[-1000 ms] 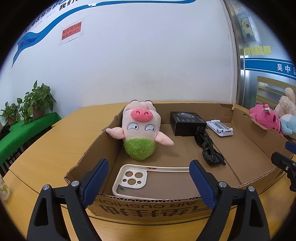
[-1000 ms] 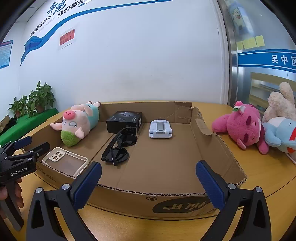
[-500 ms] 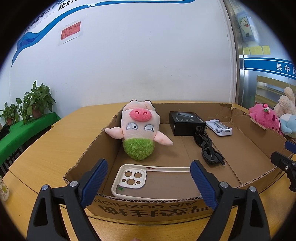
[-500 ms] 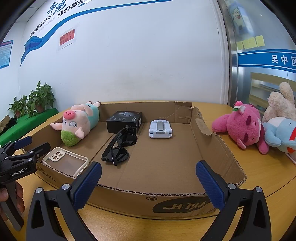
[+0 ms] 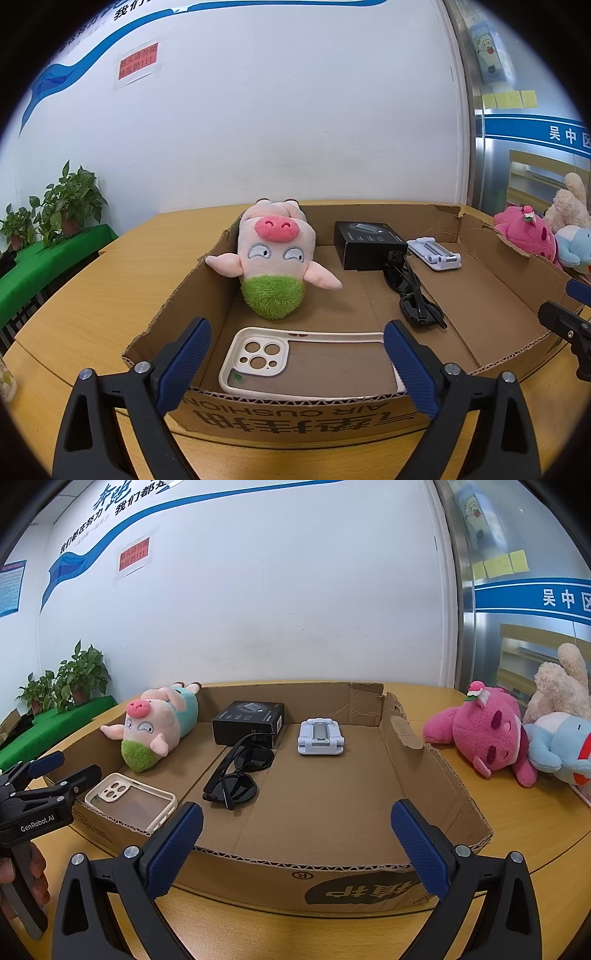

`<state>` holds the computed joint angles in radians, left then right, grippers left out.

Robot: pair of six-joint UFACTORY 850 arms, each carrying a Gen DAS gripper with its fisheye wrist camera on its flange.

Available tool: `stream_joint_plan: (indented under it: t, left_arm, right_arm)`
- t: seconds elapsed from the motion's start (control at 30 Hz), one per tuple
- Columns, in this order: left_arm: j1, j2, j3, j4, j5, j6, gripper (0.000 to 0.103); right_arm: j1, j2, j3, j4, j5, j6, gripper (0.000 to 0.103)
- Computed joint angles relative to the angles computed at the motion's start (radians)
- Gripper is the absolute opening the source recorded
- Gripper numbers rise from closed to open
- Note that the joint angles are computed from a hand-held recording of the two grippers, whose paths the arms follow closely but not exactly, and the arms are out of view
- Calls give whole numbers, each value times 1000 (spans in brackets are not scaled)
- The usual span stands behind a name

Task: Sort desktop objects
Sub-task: 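Open both grippers to release the phone case in the box, withdraw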

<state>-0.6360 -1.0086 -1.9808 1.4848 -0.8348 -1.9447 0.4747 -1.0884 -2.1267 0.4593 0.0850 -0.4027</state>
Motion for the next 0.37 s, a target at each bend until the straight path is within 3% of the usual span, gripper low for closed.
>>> stream_joint_plan:
  t: [0.1, 0.37]
  left_arm:
    - [4, 5, 9, 15, 31, -4, 103]
    - [1, -6, -11, -7, 9, 15, 103]
  right_arm:
    - [0, 1, 2, 3, 1, -3, 103]
    - [0, 1, 0, 21, -4, -20, 103]
